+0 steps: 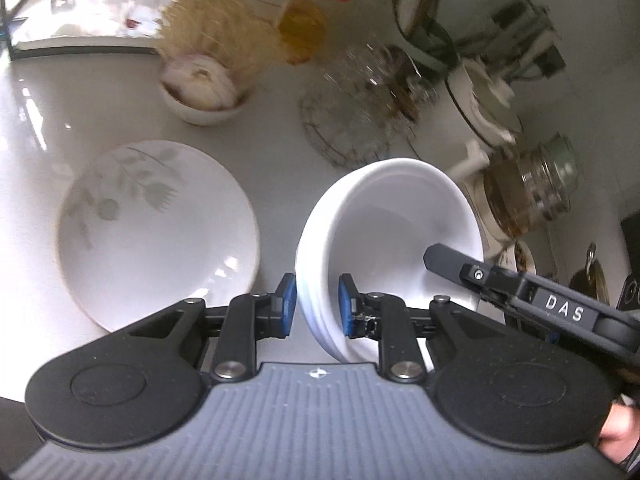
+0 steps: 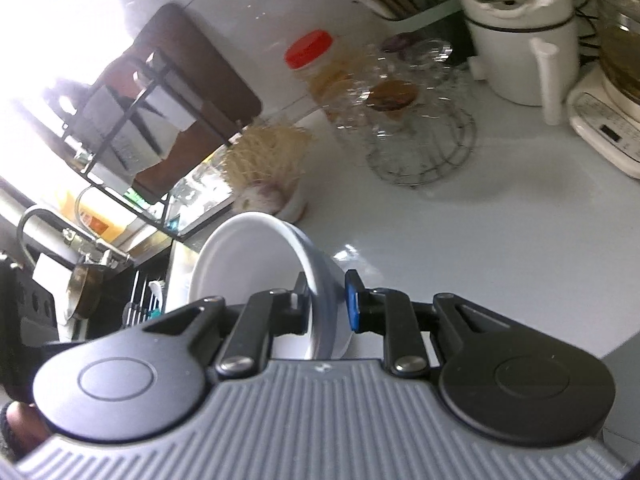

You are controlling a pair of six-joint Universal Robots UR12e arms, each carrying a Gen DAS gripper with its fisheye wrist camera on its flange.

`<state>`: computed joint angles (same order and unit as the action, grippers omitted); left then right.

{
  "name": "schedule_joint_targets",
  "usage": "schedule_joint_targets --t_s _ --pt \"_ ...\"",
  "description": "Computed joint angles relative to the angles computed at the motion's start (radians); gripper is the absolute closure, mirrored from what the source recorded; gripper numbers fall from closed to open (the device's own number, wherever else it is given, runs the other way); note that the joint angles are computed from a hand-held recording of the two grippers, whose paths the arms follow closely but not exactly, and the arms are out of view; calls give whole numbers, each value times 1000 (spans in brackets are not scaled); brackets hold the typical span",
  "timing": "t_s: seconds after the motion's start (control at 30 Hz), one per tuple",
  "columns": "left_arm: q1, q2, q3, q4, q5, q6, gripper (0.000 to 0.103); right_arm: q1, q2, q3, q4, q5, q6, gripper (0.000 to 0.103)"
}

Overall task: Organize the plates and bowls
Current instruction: 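Lower the bowl stack onto the white leaf bowls on the floral plate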

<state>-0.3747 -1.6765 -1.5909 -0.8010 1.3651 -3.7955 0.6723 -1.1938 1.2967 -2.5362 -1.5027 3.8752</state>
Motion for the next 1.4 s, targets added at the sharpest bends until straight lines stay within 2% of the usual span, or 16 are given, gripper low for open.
schedule_joint_targets --t_s 0.4,0.6,0.73,0.87,1.0,1.4 --pt "93 87 -114 20 -13 1 78 46 122 -178 82 33 -74 82" --pt "141 103 -148 29 -31 38 78 68 172 -255 147 21 -52 82" --pt "169 96 -158 28 -71 86 78 80 196 -293 192 -10 -19 82" --pt "182 79 -158 18 -107 135 78 91 216 -322 236 -56 24 82" --pt "192 58 -145 -8 -138 176 78 93 226 -338 271 -69 55 82" --pt "205 -6 -92 -78 -152 257 78 89 277 -401 358 -80 108 82"
